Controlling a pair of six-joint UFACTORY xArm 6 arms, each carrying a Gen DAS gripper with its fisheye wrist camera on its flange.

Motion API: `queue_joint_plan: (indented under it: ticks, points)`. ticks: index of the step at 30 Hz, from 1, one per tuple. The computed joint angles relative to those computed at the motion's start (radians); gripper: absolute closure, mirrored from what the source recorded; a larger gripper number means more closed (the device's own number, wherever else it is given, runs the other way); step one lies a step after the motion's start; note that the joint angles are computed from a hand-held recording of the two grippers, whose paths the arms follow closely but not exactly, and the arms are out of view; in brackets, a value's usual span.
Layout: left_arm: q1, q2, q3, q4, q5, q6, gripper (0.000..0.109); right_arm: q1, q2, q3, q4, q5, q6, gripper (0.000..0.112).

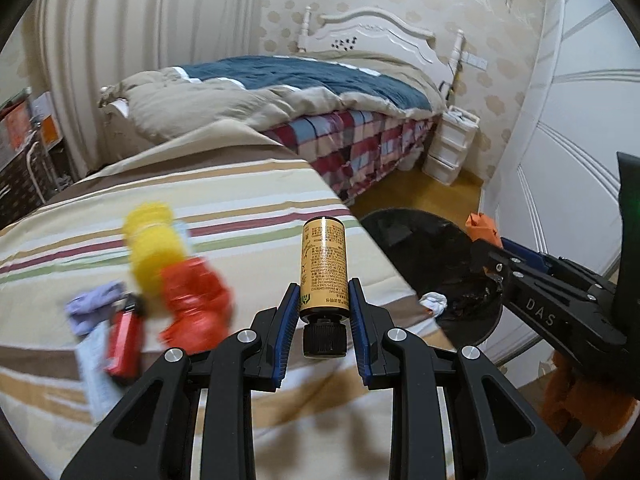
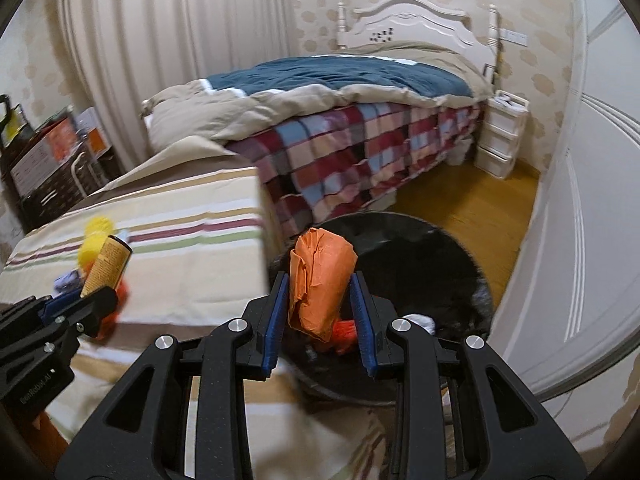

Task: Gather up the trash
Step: 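Carry bottle and orange bag over the black bin and open both grippers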

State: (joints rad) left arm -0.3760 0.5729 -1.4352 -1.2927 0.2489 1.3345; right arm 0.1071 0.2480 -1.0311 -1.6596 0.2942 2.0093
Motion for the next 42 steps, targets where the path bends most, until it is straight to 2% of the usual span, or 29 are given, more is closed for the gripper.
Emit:
queue_joint_plan:
  ticks: [14,24,25,26,27,29,31,36,42]
  points:
    - [-0.102,0.216,-0.233,0.459,-0.040,-0.436,0.081,-0.141,0.112,-0.082,-0.044,-0.075,0.010,0.082]
    - [-0.124,0.322,-0.366,0.773,-0.015,-0.713,0.081,-0.188,0.167,-0.128,-0.049,-0.096,0.010,0.080]
    - [-0.124,0.330,-0.375,0.803,-0.013,-0.740,0.078,-0.189,0.168,-0.128,-0.059,-0.092,0.022,0.080]
    - [-0.124,0.335,-0.380,0.832,-0.012,-0.769,0.069,-0.189,0.167,-0.126,-0.076,-0.084,0.044,0.079]
    - [-0.123,0.335,-0.379,0.842,-0.015,-0.781,0.065,-0.191,0.169,-0.126,-0.084,-0.083,0.055,0.077]
    - [-0.124,0.330,-0.373,0.814,-0.030,-0.764,0.049,-0.194,0.167,-0.123,-0.095,-0.080,0.075,0.067]
    - [-0.124,0.319,-0.353,0.808,-0.054,-0.764,0.040,-0.193,0.162,-0.115,-0.103,-0.070,0.091,0.064]
    - [-0.123,0.291,-0.303,0.798,-0.097,-0.757,0.034,-0.187,0.144,-0.090,-0.105,-0.056,0.109,0.055]
    - [-0.118,0.234,-0.221,0.686,-0.140,-0.656,0.033,-0.162,0.113,-0.055,-0.096,-0.044,0.121,0.051]
